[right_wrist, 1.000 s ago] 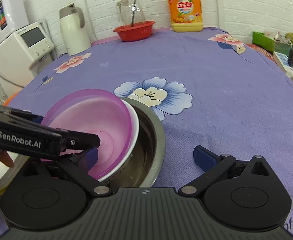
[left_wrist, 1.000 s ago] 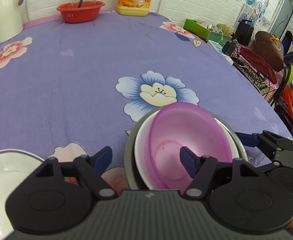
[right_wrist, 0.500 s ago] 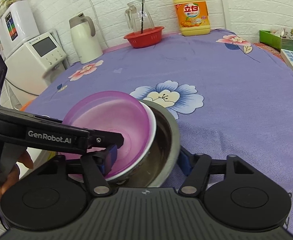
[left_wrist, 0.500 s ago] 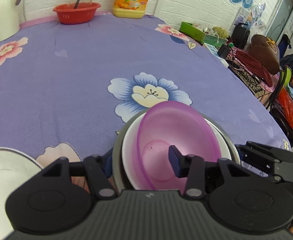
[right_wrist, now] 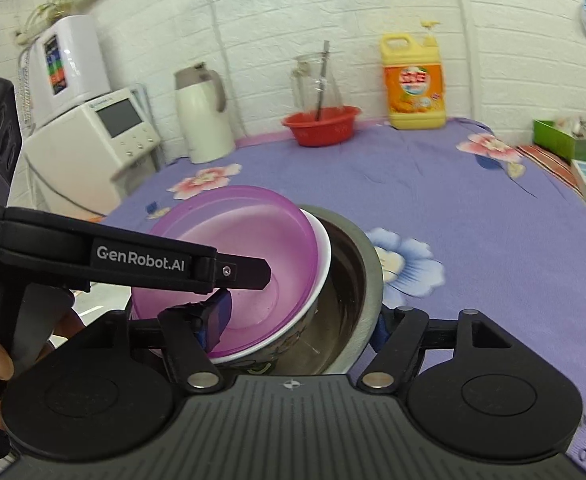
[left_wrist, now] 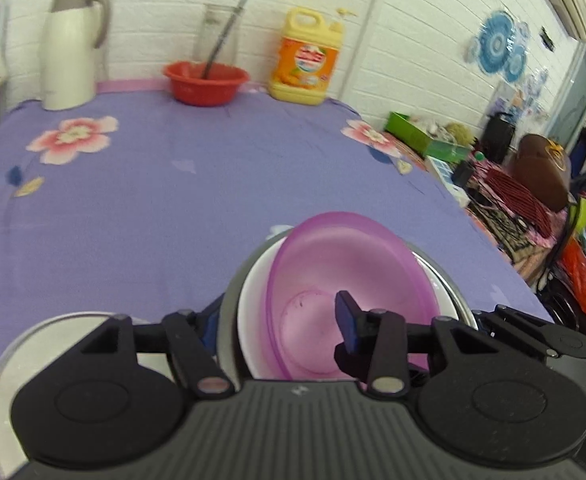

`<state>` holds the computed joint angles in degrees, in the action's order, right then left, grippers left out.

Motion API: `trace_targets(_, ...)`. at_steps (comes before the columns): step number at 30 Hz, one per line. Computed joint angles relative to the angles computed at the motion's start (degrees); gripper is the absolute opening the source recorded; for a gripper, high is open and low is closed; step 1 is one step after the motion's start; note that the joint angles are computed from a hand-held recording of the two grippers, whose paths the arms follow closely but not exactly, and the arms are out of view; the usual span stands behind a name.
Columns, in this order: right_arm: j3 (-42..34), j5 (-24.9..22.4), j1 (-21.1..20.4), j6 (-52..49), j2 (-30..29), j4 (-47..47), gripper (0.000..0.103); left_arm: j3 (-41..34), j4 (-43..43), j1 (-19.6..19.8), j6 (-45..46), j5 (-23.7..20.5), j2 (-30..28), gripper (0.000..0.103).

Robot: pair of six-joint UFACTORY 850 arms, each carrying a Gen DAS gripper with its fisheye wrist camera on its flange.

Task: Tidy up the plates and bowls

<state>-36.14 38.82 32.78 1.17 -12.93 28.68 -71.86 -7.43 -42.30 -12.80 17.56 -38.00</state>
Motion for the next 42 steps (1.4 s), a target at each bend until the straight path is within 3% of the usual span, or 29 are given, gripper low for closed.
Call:
trace_targets(5, -5.0, -1.9, 1.6, 5.2, -3.9, -9.5, 0.103, 8.2, -12.7, 2.4, 9.5, 2.7, 5.3, 0.042)
trace_targets(8, -8.5, -3.9, 3.0, 8.0, -6.6, -14.5, 0.103, 12.1, -15.5, 3.9, 10.4, 4.0, 7.4, 0.042)
trace_targets(14, -12.7, -8.1, 4.6, 10.8, -10.4, -18.7, 0.103, 15.4, -10.0, 6.4, 2.8, 4.7, 7.4, 0.042)
trace_targets(20, -13.9, -10.7, 5.4, 6.8, -11.4, -13.5, 0.103, 15.2, -2.8, 7.3, -4.0, 5.3, 5.9, 0.043)
trace_targets(28, -15.1, -11.7, 5.7, 7.2, -12.4, -13.6, 0.103, 15.7, -2.6, 6.8, -3.5, 8.5, 5.3, 0.061)
trace_targets(31, -14.9, -11.0, 5.7, 7.7, -12.2, -13.2, 0.103, 16.9, -4.0, 6.4, -2.3, 11.4, 6.1, 0.068)
trace_targets(34, -14.4, -8.1, 7.0, -0.1, -11.3, -5.8, 0.103, 18.8, -6.8, 6.0, -0.7, 16.4, 7.9, 0.073)
trace_targets(42, -12.8, -2.8, 6.6, -4.0, -9.4, -1.3, 0.103, 21.4, -23.2, 1.7, 13.1, 29.3, 10.9, 0.074)
